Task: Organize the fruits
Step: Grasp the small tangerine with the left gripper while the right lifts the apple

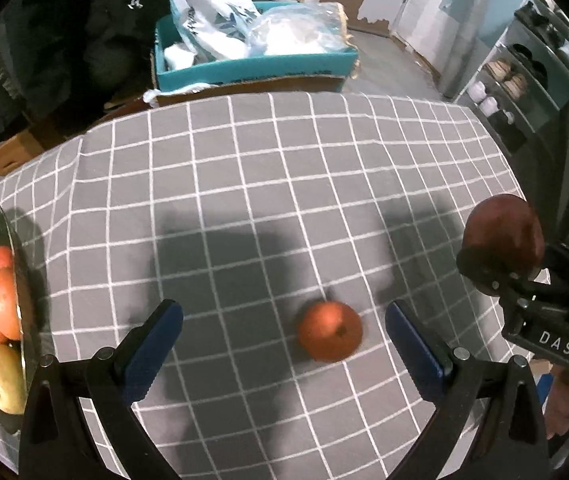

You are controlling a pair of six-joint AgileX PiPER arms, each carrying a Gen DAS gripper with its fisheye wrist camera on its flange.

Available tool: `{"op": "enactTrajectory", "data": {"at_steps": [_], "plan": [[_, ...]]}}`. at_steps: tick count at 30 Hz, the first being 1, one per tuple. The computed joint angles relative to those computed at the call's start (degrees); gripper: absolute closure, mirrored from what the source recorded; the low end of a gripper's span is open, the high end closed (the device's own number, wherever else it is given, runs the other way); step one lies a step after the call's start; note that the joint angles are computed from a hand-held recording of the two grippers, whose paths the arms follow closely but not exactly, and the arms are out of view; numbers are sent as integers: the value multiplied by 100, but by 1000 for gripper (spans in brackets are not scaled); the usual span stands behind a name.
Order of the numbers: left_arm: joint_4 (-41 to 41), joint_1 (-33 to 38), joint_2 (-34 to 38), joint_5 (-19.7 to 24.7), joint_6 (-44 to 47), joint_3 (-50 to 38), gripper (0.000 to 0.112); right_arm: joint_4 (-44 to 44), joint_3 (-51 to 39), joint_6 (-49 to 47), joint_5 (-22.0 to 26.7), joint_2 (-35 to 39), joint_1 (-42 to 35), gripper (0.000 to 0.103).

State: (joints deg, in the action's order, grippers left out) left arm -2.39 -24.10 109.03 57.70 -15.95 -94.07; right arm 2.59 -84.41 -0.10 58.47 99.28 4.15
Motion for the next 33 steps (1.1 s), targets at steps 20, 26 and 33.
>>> {"op": "enactTrajectory", "data": {"at_steps": [20, 26, 33], "plan": [[-157, -377, 447, -71, -58, 26, 20, 297, 853, -327, -292, -274, -590, 30], [-285, -364, 557, -31, 40, 44, 34, 346, 774, -372, -273, -182, -592, 30], [-403, -344, 495, -143, 216, 232, 66, 275, 713, -263, -288, -152, -453, 30]]}}
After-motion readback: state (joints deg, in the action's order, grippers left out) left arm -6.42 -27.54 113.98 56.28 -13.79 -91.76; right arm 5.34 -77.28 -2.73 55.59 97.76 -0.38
